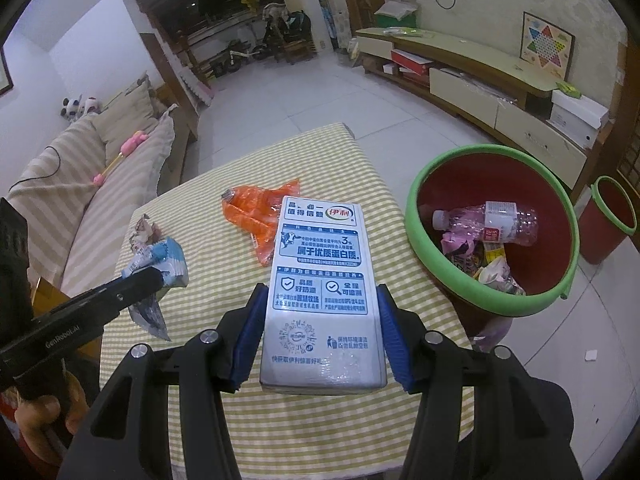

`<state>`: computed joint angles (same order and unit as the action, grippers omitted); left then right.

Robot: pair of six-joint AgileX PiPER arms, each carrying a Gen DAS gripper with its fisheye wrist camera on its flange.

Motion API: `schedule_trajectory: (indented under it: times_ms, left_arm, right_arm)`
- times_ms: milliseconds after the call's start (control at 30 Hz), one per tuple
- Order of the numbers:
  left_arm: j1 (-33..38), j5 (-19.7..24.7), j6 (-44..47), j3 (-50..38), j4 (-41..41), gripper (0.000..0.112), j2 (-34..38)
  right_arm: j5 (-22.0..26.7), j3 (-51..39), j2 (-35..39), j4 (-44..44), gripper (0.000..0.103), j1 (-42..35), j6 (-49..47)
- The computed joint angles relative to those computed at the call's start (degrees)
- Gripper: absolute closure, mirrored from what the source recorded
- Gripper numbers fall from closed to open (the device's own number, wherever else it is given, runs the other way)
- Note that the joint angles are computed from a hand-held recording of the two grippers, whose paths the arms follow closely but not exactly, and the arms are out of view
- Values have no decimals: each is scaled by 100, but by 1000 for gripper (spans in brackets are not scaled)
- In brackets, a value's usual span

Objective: Collect trash
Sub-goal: 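Carry the milk carton over the bucket with the right gripper while the left carries the wrapper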

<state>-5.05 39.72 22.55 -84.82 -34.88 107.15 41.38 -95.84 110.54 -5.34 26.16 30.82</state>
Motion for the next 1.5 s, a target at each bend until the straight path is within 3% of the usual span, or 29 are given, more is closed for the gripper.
schedule_trajectory:
  times_ms: [1033, 1500]
  left_arm:
    - [-972, 476, -989, -1513, 934, 76, 798]
    - [-1350, 995, -1314, -2759, 1120, 76, 1479]
  right_arm:
    - [-491, 980, -584, 380, 51, -876, -230]
    - [-624, 1294, -920, 79, 51, -1467, -220]
